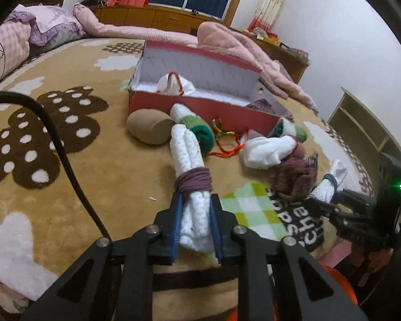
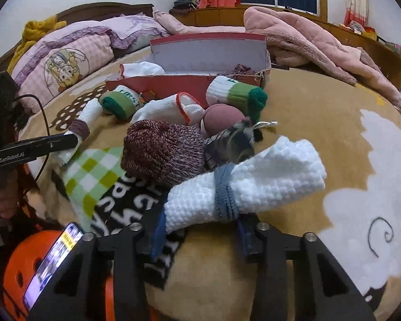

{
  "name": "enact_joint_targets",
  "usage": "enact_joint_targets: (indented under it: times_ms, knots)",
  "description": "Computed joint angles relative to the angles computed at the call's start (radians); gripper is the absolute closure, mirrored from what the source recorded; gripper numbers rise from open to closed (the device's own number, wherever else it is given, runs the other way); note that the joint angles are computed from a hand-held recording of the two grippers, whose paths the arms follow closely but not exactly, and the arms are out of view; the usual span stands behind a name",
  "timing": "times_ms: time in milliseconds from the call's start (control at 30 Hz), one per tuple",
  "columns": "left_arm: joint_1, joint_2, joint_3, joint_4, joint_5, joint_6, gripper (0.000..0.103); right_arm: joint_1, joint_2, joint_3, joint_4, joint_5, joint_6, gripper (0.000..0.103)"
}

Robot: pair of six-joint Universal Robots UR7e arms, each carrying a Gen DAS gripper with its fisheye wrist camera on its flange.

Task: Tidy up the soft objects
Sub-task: 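Grasp the maroon-banded white towel roll with the left tool while the right tool grasps the blue-banded towel roll, then carry both towel rolls over the shoebox and lower them inside with both tools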

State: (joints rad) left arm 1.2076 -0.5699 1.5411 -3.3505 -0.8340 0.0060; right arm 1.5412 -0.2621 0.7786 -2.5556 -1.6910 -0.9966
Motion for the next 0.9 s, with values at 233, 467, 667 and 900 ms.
enact_joint_targets:
  times_ms: [233, 467, 667, 900]
  knots:
    - [-0.028, -0.017, 0.06, -0.167, -0.048, 0.118, 0.083, -0.016, -0.124, 0.176, -0.081, 0.136, -0.027, 0.063]
    - [-0.039, -0.013, 0.049, -0.262, -0.077, 0.192, 0.083, -0.021, -0.161, 0.223, -0.128, 0.27, -0.03, 0.063]
    - [-0.042, -0.011, 0.034, -0.3, -0.084, 0.229, 0.083, -0.009, -0.169, 0.241, -0.125, 0.306, -0.058, 0.063]
    - [-0.04, -0.005, 0.0, -0.313, -0.072, 0.279, 0.083, 0.003, -0.164, 0.226, -0.113, 0.307, -0.078, 0.063]
